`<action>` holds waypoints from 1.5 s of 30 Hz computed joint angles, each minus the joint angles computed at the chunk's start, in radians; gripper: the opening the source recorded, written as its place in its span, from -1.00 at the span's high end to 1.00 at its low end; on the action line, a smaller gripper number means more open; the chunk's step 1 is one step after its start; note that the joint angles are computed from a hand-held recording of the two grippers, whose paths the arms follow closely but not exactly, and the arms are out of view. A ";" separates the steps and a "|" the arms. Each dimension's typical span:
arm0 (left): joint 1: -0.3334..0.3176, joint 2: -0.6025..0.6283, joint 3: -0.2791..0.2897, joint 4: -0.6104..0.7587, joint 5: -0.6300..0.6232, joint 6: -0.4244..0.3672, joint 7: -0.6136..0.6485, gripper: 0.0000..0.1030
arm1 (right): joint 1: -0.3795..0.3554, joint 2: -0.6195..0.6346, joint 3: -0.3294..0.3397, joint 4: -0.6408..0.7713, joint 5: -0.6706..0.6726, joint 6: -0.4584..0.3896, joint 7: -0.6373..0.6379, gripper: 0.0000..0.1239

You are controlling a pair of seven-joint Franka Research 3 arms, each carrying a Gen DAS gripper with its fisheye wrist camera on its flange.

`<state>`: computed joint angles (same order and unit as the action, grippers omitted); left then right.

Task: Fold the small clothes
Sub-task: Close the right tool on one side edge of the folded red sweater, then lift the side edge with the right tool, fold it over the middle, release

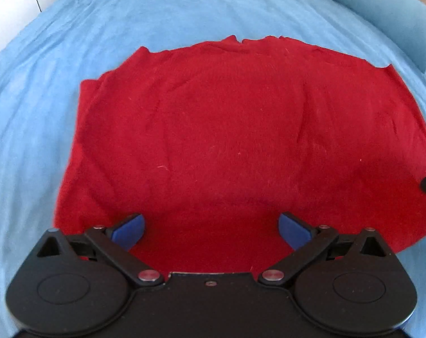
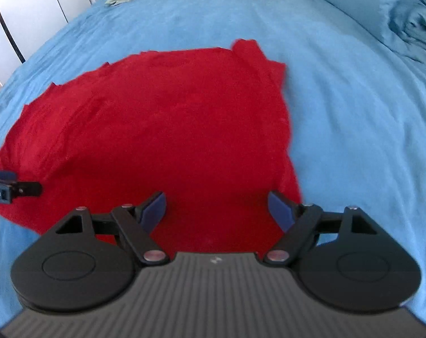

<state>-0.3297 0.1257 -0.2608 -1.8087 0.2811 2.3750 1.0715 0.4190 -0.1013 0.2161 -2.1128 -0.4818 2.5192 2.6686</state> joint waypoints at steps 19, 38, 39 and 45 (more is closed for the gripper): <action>-0.041 0.190 -0.006 0.222 -0.050 0.111 0.071 -1.00 | -0.111 0.054 -0.045 -0.041 -0.075 0.278 0.089 -0.27; -0.046 0.254 -0.001 0.282 -0.065 0.090 0.066 -0.99 | -0.073 0.110 -0.109 -0.035 0.266 0.430 -0.153 0.45; -0.046 0.257 -0.002 0.289 -0.066 0.081 0.068 -1.00 | -0.070 0.113 -0.111 -0.026 0.253 0.423 -0.148 0.48; -0.043 0.260 -0.002 0.298 -0.079 0.074 0.068 -0.99 | -0.058 0.106 -0.113 0.000 0.188 0.402 -0.081 0.53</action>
<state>-0.3728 0.3853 -0.2631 -1.5110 0.2026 2.4490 1.1398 0.3607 0.0049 0.1032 -2.1131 -0.2933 2.9213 2.5880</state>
